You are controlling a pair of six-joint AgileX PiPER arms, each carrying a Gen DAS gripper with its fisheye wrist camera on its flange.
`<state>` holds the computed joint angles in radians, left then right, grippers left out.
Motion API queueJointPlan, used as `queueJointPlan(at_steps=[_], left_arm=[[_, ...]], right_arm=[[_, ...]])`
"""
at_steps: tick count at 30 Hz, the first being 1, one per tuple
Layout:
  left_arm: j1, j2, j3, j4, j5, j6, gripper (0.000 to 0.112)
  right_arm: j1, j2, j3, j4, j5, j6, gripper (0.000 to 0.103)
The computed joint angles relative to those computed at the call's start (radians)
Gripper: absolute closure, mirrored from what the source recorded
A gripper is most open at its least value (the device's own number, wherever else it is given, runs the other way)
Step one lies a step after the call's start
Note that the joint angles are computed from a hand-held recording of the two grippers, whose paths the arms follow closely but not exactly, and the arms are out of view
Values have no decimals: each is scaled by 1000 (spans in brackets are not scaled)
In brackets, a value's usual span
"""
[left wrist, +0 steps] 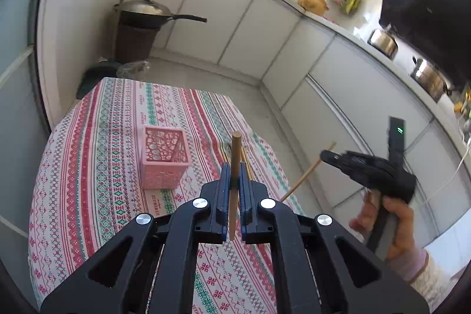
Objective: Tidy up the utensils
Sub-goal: 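Lift the chopstick with the left tool while the right tool grasps another chopstick, then carry both chopsticks over the pink basket and open both tools to drop them in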
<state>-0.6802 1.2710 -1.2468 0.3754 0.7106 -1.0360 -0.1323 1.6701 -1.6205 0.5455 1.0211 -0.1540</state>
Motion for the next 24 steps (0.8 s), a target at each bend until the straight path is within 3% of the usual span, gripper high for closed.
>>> queueJointPlan(at_steps=[6,11,18,21,24], left_arm=[[53,-23,-91,94,33,-93,107],[139,65,-242,138,101,-67,107],[279,147,-240,43,48,-7,107],[321,180,-207,0,-14,36,106],[369,199,-194,-114,-24,121,104]], right_arm=[[-3,-29,-123,95,90,25,95],[34,4,-253,111,136,89,95],[116,79,-409,84,170,173,95],[156,116,-464,63,168,210,95],[194,145,-510,42,167,247,95]])
